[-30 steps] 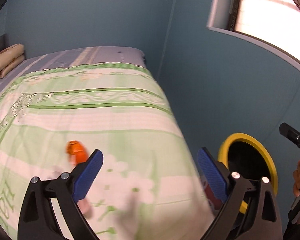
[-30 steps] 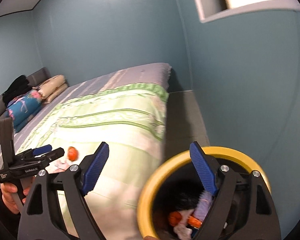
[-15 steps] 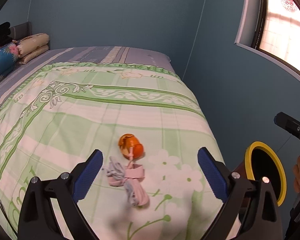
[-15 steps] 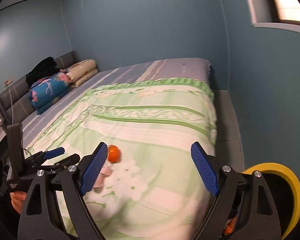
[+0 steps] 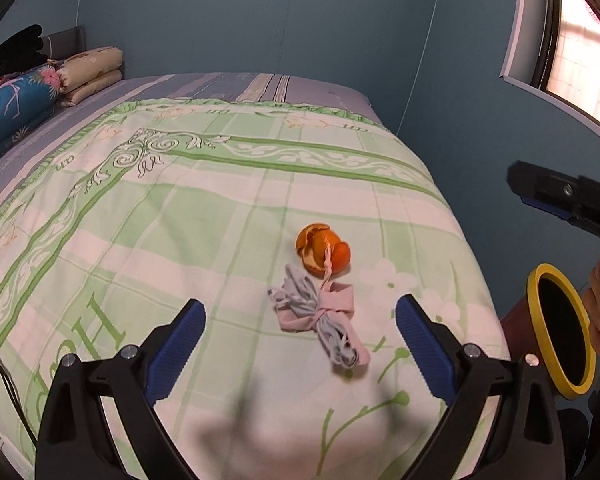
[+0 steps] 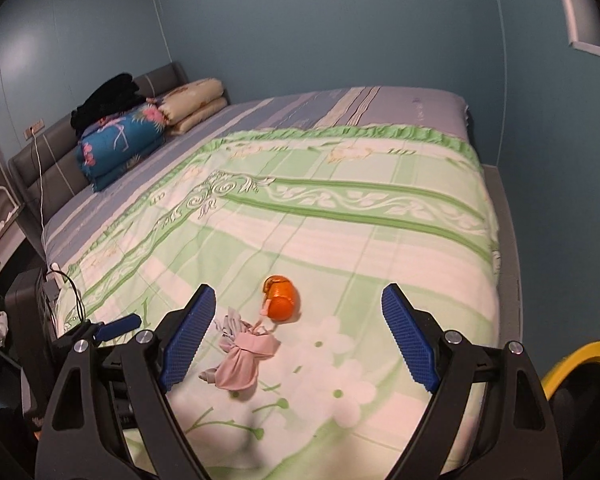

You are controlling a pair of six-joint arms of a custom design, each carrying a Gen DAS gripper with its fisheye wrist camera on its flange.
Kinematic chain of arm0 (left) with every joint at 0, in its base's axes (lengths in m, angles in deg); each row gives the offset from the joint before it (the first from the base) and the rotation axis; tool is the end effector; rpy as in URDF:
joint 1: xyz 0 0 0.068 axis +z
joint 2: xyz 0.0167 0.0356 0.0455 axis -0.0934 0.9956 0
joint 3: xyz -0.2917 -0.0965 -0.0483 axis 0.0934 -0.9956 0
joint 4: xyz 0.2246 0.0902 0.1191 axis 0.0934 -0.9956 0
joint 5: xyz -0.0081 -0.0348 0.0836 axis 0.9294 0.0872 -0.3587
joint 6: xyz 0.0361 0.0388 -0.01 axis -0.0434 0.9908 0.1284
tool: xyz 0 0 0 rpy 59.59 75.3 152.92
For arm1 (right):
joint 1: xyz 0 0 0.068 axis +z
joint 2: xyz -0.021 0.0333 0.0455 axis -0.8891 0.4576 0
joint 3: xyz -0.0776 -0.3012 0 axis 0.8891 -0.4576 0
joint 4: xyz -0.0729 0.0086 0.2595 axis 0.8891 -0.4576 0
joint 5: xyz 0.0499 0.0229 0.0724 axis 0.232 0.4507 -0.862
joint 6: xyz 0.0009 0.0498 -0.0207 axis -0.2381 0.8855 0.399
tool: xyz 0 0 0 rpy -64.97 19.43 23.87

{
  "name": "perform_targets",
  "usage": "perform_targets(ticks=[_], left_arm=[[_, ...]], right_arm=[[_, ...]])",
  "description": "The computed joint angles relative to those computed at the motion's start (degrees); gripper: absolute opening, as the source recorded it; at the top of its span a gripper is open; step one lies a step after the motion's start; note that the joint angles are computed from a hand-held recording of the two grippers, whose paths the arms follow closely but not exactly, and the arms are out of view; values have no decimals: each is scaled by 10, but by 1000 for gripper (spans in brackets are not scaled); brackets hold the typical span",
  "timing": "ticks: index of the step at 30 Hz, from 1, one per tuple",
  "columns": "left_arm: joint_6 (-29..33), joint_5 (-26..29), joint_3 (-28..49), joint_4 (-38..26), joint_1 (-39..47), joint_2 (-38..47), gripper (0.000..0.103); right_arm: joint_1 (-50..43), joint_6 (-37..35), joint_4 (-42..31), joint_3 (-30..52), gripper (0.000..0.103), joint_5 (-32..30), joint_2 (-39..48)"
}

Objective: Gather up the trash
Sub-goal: 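Move both tools back over the remaining trash on the bed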

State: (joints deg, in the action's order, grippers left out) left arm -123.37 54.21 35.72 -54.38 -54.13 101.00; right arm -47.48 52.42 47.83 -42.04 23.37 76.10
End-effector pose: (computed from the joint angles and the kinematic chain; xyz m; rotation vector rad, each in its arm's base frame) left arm 0.2114 -0.2159 0.1741 -0.0649 2.3300 -0.1842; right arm 0.2593 0.0802 0.2388 -0.3682 2.2515 0.4652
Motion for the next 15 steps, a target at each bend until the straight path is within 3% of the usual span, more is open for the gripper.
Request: perform_targets(ticks=[15], left_arm=[[-38,49,-16,110,7,93,92]], right_arm=[[57,3,44,107,81,-34,244]])
